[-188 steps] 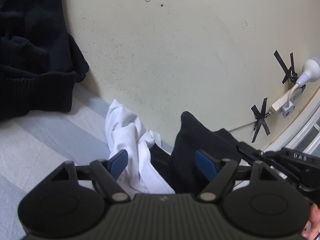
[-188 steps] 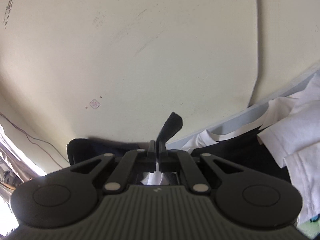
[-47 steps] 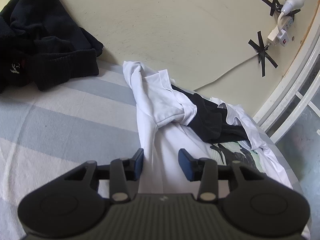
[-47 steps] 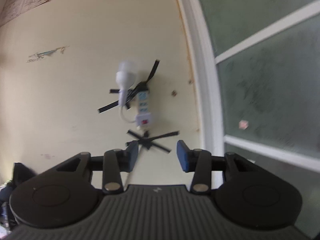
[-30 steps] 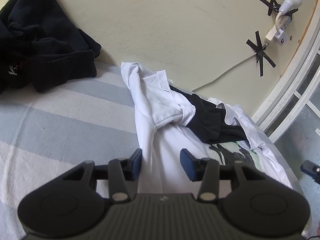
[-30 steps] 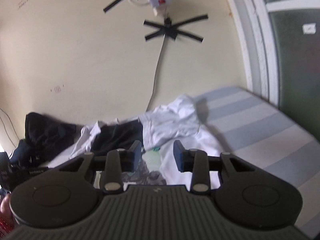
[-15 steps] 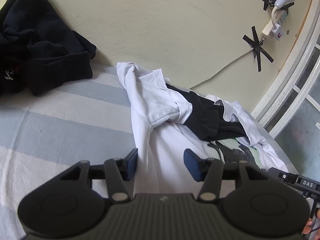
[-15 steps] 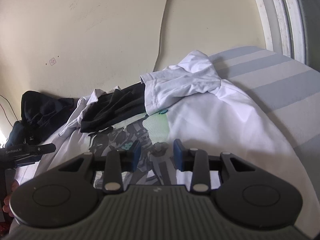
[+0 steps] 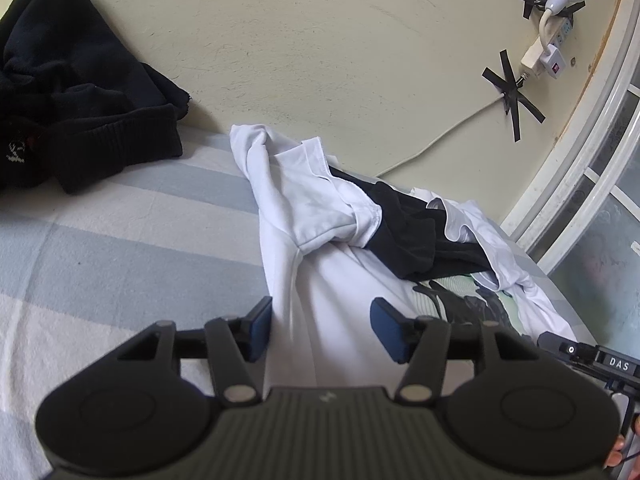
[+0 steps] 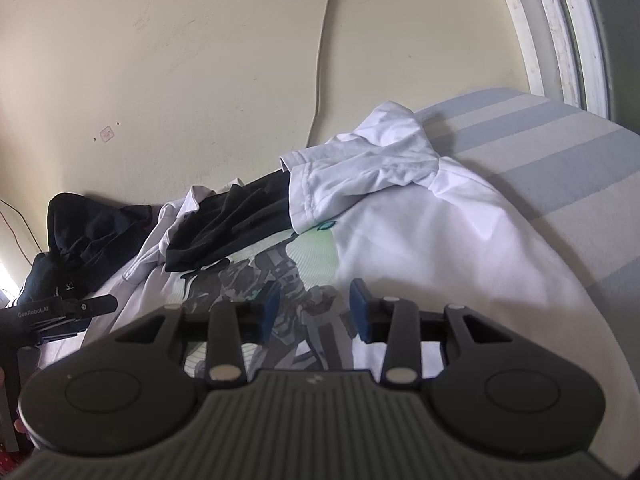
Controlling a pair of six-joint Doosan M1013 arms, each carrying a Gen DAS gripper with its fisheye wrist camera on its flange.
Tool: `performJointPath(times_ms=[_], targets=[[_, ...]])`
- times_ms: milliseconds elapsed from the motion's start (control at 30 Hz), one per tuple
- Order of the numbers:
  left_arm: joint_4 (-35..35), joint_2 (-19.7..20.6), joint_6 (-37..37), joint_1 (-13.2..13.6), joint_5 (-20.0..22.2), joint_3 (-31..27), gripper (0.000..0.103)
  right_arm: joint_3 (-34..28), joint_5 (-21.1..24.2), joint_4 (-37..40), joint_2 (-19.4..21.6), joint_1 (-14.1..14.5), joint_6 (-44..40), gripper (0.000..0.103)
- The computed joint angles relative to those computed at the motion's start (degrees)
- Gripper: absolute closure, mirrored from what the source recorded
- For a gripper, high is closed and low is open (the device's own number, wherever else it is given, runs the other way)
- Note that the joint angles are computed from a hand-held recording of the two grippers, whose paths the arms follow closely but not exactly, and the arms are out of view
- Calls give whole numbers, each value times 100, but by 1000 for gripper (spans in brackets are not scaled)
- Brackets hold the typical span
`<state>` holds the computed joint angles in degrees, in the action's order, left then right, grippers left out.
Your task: Fold small clothes
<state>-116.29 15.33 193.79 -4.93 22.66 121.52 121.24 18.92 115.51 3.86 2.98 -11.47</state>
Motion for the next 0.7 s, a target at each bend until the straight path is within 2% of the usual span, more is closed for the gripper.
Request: performJointPath(times_ms=[700], targets=[[18, -2, 45, -12, 8, 1, 44, 4, 35, -32, -2, -11, 59, 59]])
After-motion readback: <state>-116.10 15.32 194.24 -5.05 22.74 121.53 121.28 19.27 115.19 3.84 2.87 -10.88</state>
